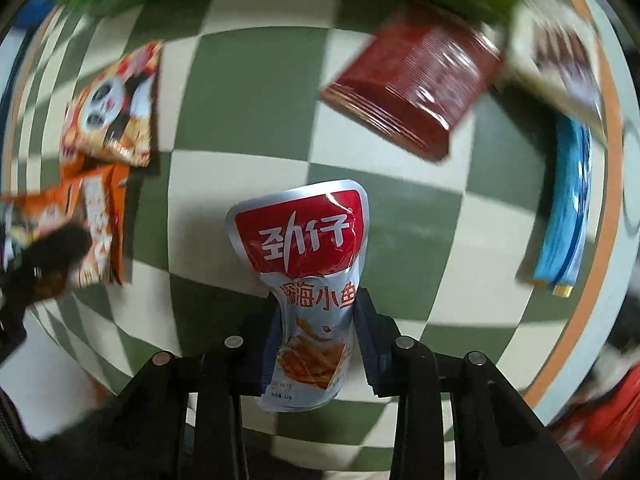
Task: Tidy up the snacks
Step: 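Grasp the orange panda bags with the left tool while the right tool grasps the white-red squid pouch, then carry both held packets over the cardboard box and open both tools to release them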
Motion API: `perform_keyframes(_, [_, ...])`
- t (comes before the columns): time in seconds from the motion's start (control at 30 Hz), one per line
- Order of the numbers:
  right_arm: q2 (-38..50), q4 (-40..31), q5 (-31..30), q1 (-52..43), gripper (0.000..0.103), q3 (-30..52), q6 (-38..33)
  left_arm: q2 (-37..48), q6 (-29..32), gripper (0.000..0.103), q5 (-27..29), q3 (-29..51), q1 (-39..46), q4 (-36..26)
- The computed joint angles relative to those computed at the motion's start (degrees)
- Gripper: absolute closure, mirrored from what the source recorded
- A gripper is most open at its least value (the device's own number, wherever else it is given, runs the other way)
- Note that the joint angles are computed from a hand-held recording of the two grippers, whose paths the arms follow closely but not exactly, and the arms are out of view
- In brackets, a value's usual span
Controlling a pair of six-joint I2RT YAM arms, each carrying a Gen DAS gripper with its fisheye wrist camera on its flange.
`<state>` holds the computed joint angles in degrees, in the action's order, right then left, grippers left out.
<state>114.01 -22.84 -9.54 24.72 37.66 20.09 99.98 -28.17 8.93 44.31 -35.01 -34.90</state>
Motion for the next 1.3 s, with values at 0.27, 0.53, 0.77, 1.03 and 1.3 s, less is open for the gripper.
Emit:
perform_keyframes(0.27, [-1.8, 6.9, -5.3, -7.4, 0.069, -6.5, 4.2, 1.4, 0.2, 0.073, -1.9, 6.8, -1.5, -4.3])
perform_keyframes(0.53, [-17.5, -8.1, -7.9, -15.1, 0.07, -3.2, -0.1, -2.3, 2.2, 0.073, -1.6, 13.5, -0.8, -9.7])
perform_keyframes(0.77, [-28.3, -30.0, -11.1, -25.8, 0.07, 14.0, -8.8, -7.1, 4.7, 0.073, -1.5, 25.4, 1.3, -17.5])
perform_keyframes(1.03, [-22.0, -37.3, -9.8, -24.0, 0.07, 38.0, -7.4, -1.0, 9.7, 0.073, -5.0, 45.1, 5.7, -23.6])
perform_keyframes(1.3, [-10.8, -37.1, -6.5, -23.6, 0.07, 52.6, -6.5, 8.1, 13.4, 0.073, -8.4, 58.9, 9.5, -25.5])
